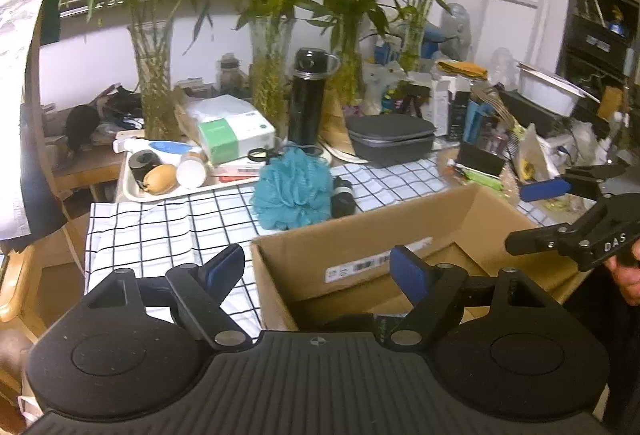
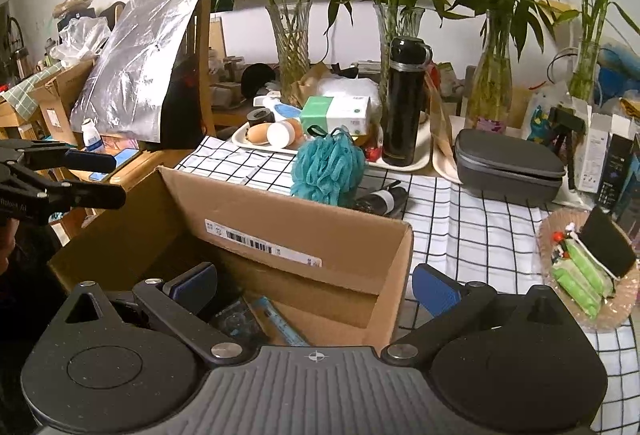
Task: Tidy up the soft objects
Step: 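Move both grippers back from the box toward the teal pouf and taped bottle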
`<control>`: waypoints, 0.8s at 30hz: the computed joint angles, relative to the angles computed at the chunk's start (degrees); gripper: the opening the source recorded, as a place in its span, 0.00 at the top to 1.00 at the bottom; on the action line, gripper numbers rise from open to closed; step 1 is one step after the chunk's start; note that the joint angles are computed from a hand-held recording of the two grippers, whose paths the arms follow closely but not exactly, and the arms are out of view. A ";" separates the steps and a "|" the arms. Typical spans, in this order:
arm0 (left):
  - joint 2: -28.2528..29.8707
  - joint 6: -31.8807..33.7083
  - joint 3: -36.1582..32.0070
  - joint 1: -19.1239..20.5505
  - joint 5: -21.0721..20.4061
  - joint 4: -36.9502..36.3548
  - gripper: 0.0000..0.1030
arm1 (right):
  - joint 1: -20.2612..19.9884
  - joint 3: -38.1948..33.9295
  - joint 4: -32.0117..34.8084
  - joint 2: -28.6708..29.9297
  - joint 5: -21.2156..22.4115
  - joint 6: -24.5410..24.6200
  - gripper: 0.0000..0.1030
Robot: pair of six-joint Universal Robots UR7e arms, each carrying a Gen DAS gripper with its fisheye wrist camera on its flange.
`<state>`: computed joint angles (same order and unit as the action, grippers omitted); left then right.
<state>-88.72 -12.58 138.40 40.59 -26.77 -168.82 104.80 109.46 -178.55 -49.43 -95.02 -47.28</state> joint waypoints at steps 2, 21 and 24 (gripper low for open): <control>0.20 0.55 -0.19 0.44 0.34 -1.04 0.22 | 0.04 -0.40 -0.49 0.39 -0.04 0.03 0.00; 5.28 18.02 -4.06 7.74 -4.63 -18.04 0.23 | -0.43 -8.73 0.93 5.75 -1.91 3.81 0.00; 6.06 19.84 -5.05 9.06 -6.05 -19.21 0.23 | -0.58 -10.20 1.32 6.72 -1.97 3.51 0.00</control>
<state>-82.66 7.26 133.34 49.65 -32.81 -188.03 104.22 99.26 -177.23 -42.70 -96.99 -43.77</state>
